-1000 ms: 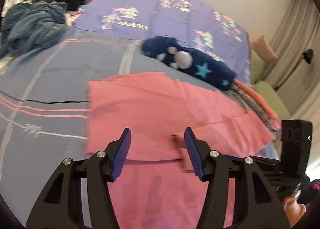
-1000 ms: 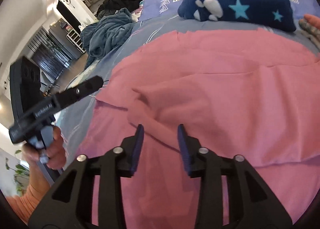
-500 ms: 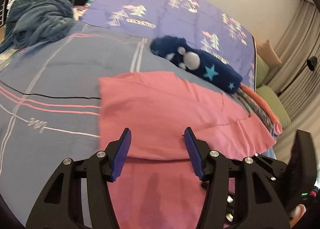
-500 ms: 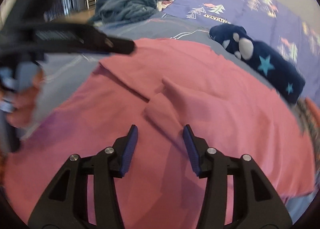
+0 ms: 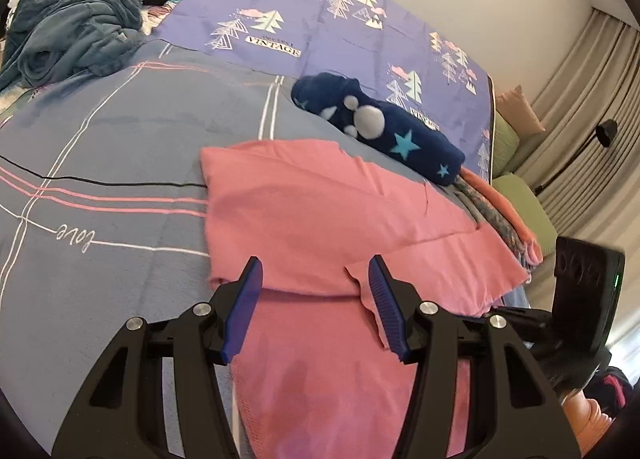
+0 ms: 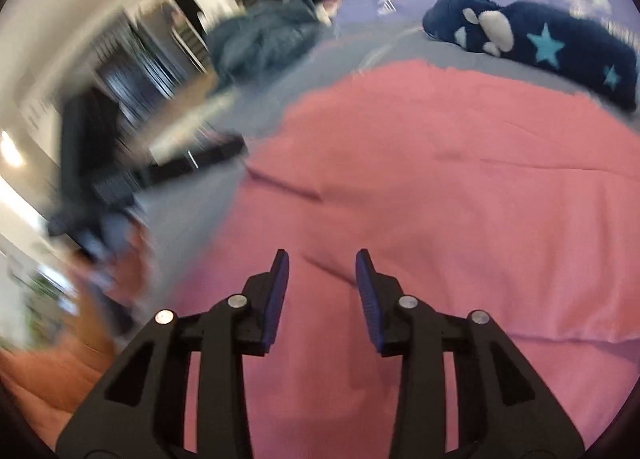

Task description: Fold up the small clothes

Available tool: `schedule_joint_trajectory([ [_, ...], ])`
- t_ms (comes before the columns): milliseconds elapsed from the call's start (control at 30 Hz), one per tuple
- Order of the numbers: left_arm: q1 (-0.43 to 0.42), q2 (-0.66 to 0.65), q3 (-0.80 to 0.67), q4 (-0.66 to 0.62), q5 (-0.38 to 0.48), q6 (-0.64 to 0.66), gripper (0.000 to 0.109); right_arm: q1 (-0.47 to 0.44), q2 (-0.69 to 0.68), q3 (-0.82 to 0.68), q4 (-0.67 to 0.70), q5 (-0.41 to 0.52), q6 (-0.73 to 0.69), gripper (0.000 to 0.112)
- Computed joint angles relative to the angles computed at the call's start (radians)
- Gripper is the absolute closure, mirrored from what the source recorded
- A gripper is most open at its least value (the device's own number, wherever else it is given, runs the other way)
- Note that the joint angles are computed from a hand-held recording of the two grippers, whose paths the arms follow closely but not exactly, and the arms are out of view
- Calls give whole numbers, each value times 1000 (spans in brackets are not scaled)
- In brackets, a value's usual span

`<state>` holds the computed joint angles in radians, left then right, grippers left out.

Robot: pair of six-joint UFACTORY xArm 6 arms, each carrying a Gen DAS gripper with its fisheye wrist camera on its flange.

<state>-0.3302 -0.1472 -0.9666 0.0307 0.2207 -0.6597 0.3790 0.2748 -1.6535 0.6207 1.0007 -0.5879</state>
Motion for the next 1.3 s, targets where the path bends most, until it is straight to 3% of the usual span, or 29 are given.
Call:
schedule_joint_trajectory([
  [100,-14,19,-20,-11,11,31,53,50,-60,109,-108,-135,-12,76],
  [233,-41,82,-101,-156,37,211,84,118,-96,191,-255,-287,-26,76],
  [367,-50,191,-244,-331,144,445,84,145,-87,216,-383,-372,34,76],
  [467,-37,265,-329,-340,236,455,81,150,-104,254,-431,-420,57,76],
  [600,-39,312,-365,-429,248,528,76,150,-107,269,-494,-449,81,72],
  [667,-48,314,-365,-536,233,634,102,152,-99,265,-533,-458,104,72],
  [700,-51,311,-365,-573,233,663,105,151,-91,261,-542,-464,105,80],
  [733,-57,299,-354,-568,207,657,105,150,-85,251,-536,-458,103,111],
  [867,-65,263,-366,-535,167,642,106,137,-105,248,-430,-478,76,111],
  [967,-62,266,-444,-450,183,621,105,127,-109,206,-317,-507,45,111],
  [1133,-34,289,-606,-206,272,534,105,121,-5,-39,-151,-408,25,111],
  [1300,23,266,-605,-59,347,457,105,141,143,-254,-117,-296,43,111],
])
